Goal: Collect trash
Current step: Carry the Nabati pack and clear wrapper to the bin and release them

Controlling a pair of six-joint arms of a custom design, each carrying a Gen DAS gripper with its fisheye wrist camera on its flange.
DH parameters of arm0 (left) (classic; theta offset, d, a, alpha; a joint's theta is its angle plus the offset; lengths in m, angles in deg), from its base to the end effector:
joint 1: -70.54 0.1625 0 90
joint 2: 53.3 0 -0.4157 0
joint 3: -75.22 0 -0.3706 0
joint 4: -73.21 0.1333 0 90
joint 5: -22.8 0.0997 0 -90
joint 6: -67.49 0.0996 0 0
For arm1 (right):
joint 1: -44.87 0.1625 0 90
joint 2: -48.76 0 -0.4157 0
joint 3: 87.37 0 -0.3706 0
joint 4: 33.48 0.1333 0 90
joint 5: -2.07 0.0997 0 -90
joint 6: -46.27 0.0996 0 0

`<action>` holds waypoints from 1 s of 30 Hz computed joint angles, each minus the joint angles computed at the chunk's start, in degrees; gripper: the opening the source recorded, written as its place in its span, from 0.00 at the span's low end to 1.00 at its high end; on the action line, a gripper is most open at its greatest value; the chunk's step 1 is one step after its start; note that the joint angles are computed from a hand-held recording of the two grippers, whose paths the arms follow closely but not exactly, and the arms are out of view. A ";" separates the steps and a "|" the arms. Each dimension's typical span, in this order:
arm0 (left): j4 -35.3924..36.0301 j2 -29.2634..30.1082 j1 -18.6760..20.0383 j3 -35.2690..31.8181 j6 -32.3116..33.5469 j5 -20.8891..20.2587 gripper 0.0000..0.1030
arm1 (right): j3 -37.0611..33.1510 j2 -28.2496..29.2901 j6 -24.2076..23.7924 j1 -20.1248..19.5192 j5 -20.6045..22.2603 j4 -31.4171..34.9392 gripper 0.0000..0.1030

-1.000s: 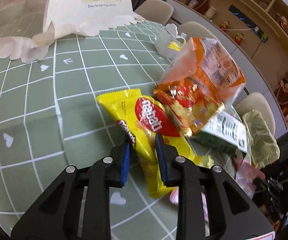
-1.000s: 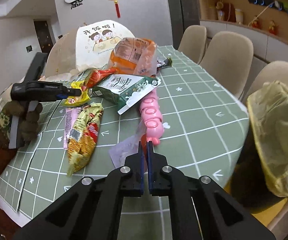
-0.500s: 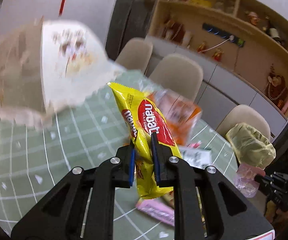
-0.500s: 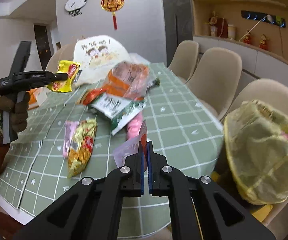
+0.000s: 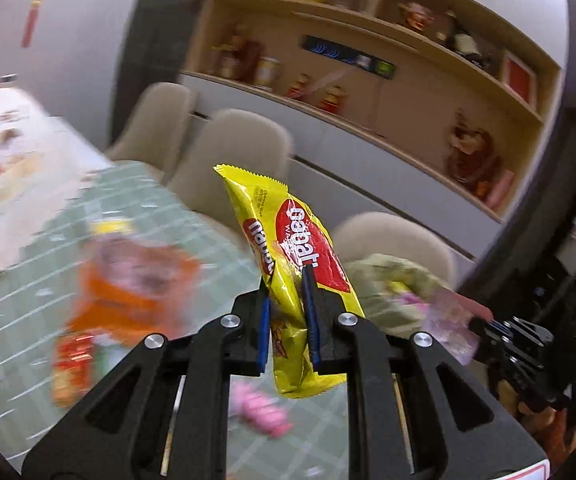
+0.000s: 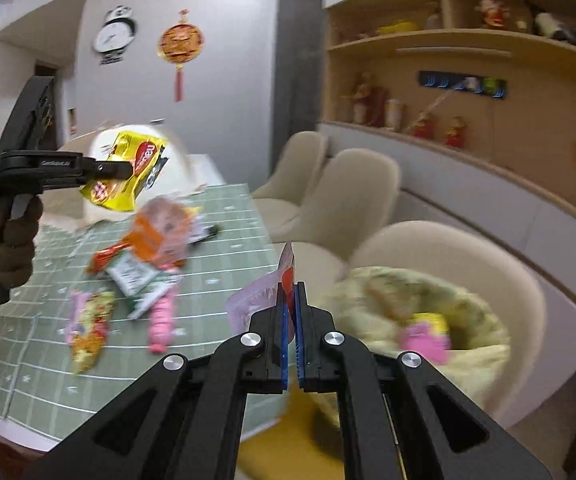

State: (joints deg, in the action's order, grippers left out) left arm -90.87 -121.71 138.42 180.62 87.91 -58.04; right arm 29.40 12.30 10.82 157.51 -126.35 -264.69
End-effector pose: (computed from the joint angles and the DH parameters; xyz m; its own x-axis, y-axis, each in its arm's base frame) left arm -0.0832 -0.6007 0.3077 -0.7862 0.5229 -0.3294 0.6132 0.5939 -0.5209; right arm 0.2635 -0.4463 0.0934 -0.6507 -0.0978 0.7530 -0.6931 0.4814 -0.5365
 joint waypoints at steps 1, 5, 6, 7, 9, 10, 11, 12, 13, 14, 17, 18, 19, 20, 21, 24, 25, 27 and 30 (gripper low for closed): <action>0.30 1.53 -1.13 -0.51 0.21 -0.81 0.14 | 0.55 -0.92 -0.27 -0.41 -0.67 -0.80 0.05; 2.37 6.65 -3.75 -2.89 0.67 -3.55 0.14 | 2.67 -4.26 -1.72 -2.60 -3.91 -5.17 0.05; 3.63 8.11 -4.09 -3.93 0.32 -4.40 0.14 | 3.18 -5.00 -1.94 -3.26 -4.51 -6.26 0.05; 5.32 10.07 -4.43 -5.44 -0.29 -5.54 0.14 | 3.70 -5.59 -2.31 -3.95 -5.02 -7.66 0.05; 7.37 12.86 -4.83 -7.50 -0.71 -7.15 0.14 | 4.33 -6.32 -2.82 -4.85 -5.82 -9.70 0.05; 8.81 14.83 -5.09 -9.04 -0.68 -8.26 0.14 | 5.02 -7.00 -2.93 -5.64 -6.10 -11.07 0.05; 9.51 16.06 -5.30 -9.95 -0.72 -8.70 0.14 | 5.39 -7.37 -2.86 -6.09 -6.22 -11.74 0.05; 10.51 17.54 -5.54 -11.08 -0.78 -9.20 0.14 | 5.85 -7.70 -2.73 -6.64 -6.37 -12.56 0.05; 11.67 18.92 -5.69 -12.30 -0.83 -9.88 0.14 | 6.17 -8.10 -2.56 -7.12 -6.57 -12.99 0.05; 12.94 20.79 -5.91 -13.89 -0.88 -11.00 0.14 | 6.51 -8.46 -2.38 -7.75 -6.93 -13.45 0.05; 15.09 25.40 -6.96 -17.42 -0.83 -10.84 0.14 | 6.70 -8.60 -2.79 -8.72 -8.48 -14.17 0.05; 16.22 27.20 -7.48 -18.91 -1.11 -9.70 0.14 | 6.57 -8.41 -3.42 -8.85 -8.99 -14.72 0.05; 18.56 28.98 -7.84 -20.76 -1.42 -8.48 0.14 | 6.54 -8.31 -3.95 -8.97 -9.34 -15.24 0.05; 21.02 30.75 -8.33 -22.52 -2.35 -6.52 0.14 | 6.64 -8.44 -4.33 -9.23 -9.60 -15.65 0.05; 23.26 32.39 -8.71 -24.22 -3.54 -4.20 0.14 | 6.93 -8.66 -4.28 -9.41 -9.52 -15.80 0.05; 28.86 35.62 -9.20 -27.54 -3.91 -1.10 0.14 | 7.16 -9.15 -4.59 -9.99 -9.59 -16.32 0.05; 29.66 36.39 -9.72 -27.80 -3.52 1.42 0.14 | 7.25 -9.39 -4.55 -10.28 -9.41 -16.29 0.05; 32.13 37.28 -10.13 -28.42 -1.98 3.22 0.14 | 7.50 -9.70 -4.17 -10.87 -8.99 -16.16 0.05; 29.71 37.03 -10.88 -26.43 1.04 5.06 0.25 | 7.52 -9.60 -3.12 -11.47 -8.43 -15.24 0.05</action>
State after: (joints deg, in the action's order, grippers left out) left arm -61.17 -84.68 127.54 154.19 88.95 -52.98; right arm 36.92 2.70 7.70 146.05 -134.78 -279.93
